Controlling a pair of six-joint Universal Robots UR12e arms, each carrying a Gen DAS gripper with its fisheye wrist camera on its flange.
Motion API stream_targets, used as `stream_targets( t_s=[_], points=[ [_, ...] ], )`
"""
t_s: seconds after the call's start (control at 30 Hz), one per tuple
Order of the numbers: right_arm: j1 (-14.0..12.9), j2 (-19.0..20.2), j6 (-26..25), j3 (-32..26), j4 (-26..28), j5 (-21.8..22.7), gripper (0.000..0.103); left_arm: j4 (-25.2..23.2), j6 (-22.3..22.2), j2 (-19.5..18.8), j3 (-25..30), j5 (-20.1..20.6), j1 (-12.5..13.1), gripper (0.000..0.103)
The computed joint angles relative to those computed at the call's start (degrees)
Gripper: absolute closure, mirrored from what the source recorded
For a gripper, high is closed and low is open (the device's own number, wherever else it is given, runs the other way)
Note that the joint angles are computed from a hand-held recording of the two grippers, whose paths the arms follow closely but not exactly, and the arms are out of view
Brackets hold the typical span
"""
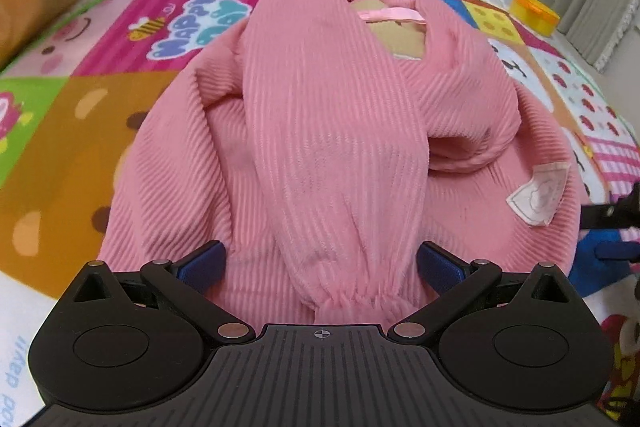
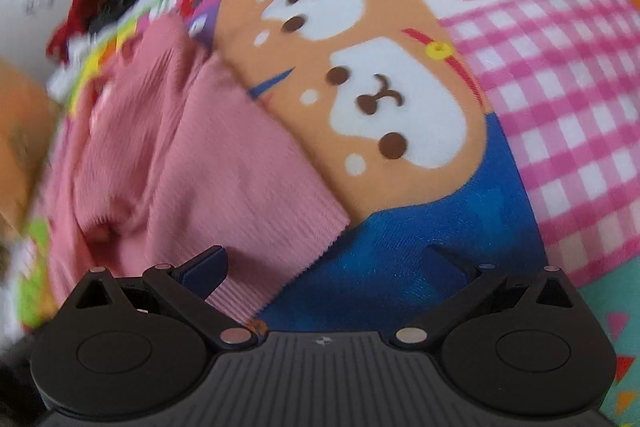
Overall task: Fold clothes
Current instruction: 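Grasp the pink top's sleeve cuffs with both grippers and lift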
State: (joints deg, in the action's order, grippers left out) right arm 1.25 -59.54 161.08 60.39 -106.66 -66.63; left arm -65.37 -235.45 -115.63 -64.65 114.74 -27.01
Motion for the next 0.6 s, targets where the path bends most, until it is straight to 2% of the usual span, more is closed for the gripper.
stream_targets(
  t_s=[0.1,0.2,0.3,0.33,0.37,0.4,0.47,0.53,0.57,0.6],
  points=[
    [1.3,-1.4,-5.7,2.8,-4.5,-4.2,0.0,-0.1,1.1,0.0,-0.3,0.4,-0.3,0.0],
    [0.9,-3.3,-8.8,6.7,-10.9,-0.3,0.0,-1.0,2.7,-0.2,0.2,0.7,-0.5,0.0],
    [-0.4,-4.7,-10.1,10.1,-21.1,8.3,0.001,-1.4,4.4,-0.4,0.8,0.9,-0.6,0.0],
    [-0.3,-4.5,-11.2,10.0,-23.1,9.5,0.004,-0.1,4.1,0.0,0.2,0.9,-0.6,0.0],
    [-0.2,-4.1,-12.5,9.6,-24.8,10.5,0.014,2.7,3.7,0.6,-0.8,0.8,-0.5,0.0],
    [0.1,-3.1,-12.4,8.2,-24.2,10.5,0.023,7.1,3.9,1.4,-2.3,1.1,-0.5,0.0],
    [0.9,-0.7,-11.3,4.5,-21.4,9.5,0.032,13.3,6.5,1.9,-3.4,2.6,-0.6,0.0],
    [1.9,2.1,-10.4,0.5,-17.1,7.2,0.037,12.4,11.5,1.0,-1.7,4.6,-0.7,0.0],
    [2.4,3.5,-10.5,-1.4,-14.7,5.8,0.058,10.6,13.5,0.3,-0.5,5.4,-0.7,0.0],
    [2.9,4.5,-10.4,-2.6,-13.6,4.1,0.065,7.6,14.3,-0.4,0.7,5.5,-0.4,0.001]
  ],
)
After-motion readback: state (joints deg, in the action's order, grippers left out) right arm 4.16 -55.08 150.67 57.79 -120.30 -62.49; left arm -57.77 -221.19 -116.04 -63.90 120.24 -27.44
